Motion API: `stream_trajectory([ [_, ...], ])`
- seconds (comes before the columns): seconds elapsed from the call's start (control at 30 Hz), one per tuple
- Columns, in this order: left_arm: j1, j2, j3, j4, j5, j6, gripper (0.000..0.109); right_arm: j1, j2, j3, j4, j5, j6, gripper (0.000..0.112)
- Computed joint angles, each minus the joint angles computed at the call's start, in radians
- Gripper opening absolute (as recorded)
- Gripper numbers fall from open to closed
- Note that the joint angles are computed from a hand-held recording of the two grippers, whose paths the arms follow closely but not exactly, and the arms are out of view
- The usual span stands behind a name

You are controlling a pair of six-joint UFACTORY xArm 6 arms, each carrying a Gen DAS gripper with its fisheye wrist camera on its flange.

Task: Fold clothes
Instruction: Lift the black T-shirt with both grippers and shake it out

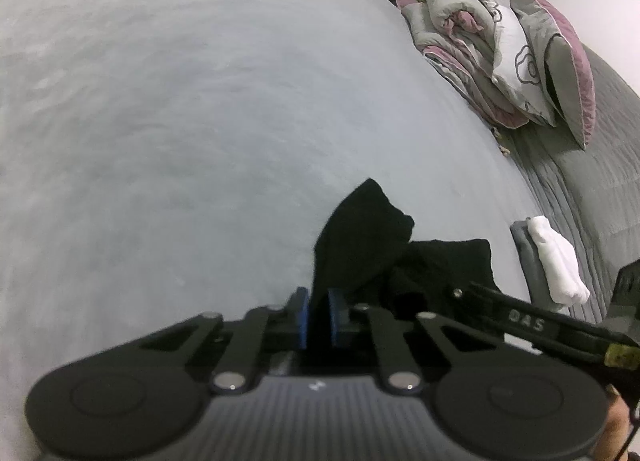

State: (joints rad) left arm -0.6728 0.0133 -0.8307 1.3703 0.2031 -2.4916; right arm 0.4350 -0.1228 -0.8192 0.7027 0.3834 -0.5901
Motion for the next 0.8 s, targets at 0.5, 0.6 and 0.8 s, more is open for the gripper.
stream_trajectory([
  [0.5, -0.061, -0.108, 0.058, -0.258, 0.282, 0.316, 0.000, 0.019, 0.092, -0.070, 0.042, -0.040, -0.367, 0.029],
  [0.6, -0.071, -0.125, 0.063, -0.274, 0.340, 0.332, 0.000, 0.029, 0.095, -0.068, 0.077, -0.045, -0.425, 0.009],
  [0.8, -0.089, -0.185, 0.092, -0.268, 0.462, 0.311, 0.000, 0.054, 0.085, -0.041, 0.111, -0.143, -0.459, 0.005],
])
